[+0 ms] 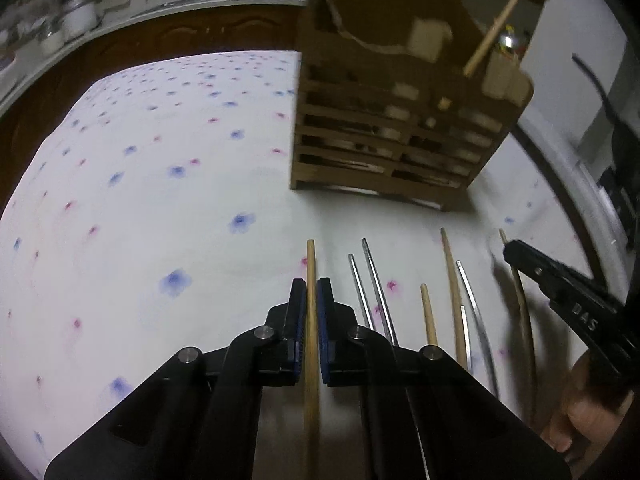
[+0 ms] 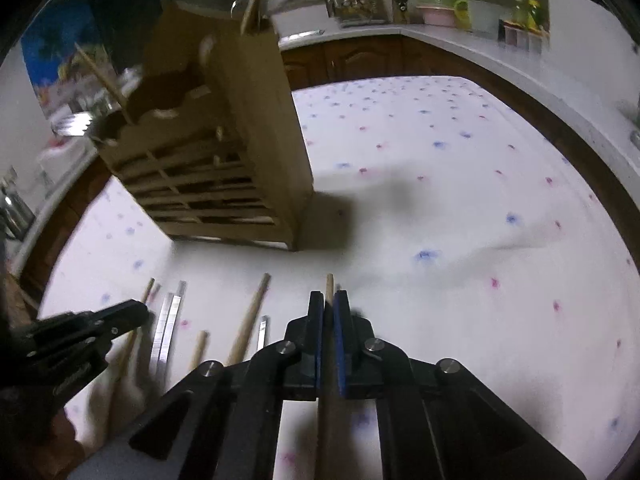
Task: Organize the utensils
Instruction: 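Grasp a wooden chopstick with the left tool while the right tool grasps another, then lift both held chopsticks and carry them above the wooden holder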
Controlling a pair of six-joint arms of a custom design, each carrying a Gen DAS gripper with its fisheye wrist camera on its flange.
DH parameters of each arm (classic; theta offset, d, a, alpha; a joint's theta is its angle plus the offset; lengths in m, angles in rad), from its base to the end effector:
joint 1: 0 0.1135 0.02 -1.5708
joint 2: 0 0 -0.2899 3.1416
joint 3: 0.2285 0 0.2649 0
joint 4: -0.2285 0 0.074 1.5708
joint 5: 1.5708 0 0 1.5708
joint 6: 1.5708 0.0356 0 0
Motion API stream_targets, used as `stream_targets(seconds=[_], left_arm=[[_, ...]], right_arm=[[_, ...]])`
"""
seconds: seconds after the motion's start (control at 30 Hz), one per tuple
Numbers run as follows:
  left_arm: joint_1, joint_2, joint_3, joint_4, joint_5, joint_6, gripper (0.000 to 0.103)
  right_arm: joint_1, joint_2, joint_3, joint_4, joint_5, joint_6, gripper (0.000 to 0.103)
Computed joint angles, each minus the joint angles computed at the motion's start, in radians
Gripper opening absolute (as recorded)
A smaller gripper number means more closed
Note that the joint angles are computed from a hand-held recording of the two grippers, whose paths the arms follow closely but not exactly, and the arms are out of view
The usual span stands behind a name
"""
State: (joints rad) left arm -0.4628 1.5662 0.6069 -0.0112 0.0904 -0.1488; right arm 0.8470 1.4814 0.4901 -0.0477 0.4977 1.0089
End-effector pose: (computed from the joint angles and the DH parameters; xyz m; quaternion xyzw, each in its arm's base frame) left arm 0.2471 -0.1269 0.1363 0.1624 0.9405 -0.1301 0.2687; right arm 0.1710 0.1678 0.1285 0.1401 0.9268 0.0614 0.3429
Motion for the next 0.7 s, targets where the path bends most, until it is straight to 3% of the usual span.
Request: stream_targets(seconds=[0.4,0.7], left_arm=[[0.143,-0.474,-0.066,-0.248,0.201,-0.008,0.005],[0.212,-0.651,-0.018,-0.385,0.276,0.024,0.005]], right_arm=[[0.257,-0.318,0.055,-0.293,0.229,0.168,0.005],[0.413,-0.413,0.181,-0.528,0.441,0.241,0.005]])
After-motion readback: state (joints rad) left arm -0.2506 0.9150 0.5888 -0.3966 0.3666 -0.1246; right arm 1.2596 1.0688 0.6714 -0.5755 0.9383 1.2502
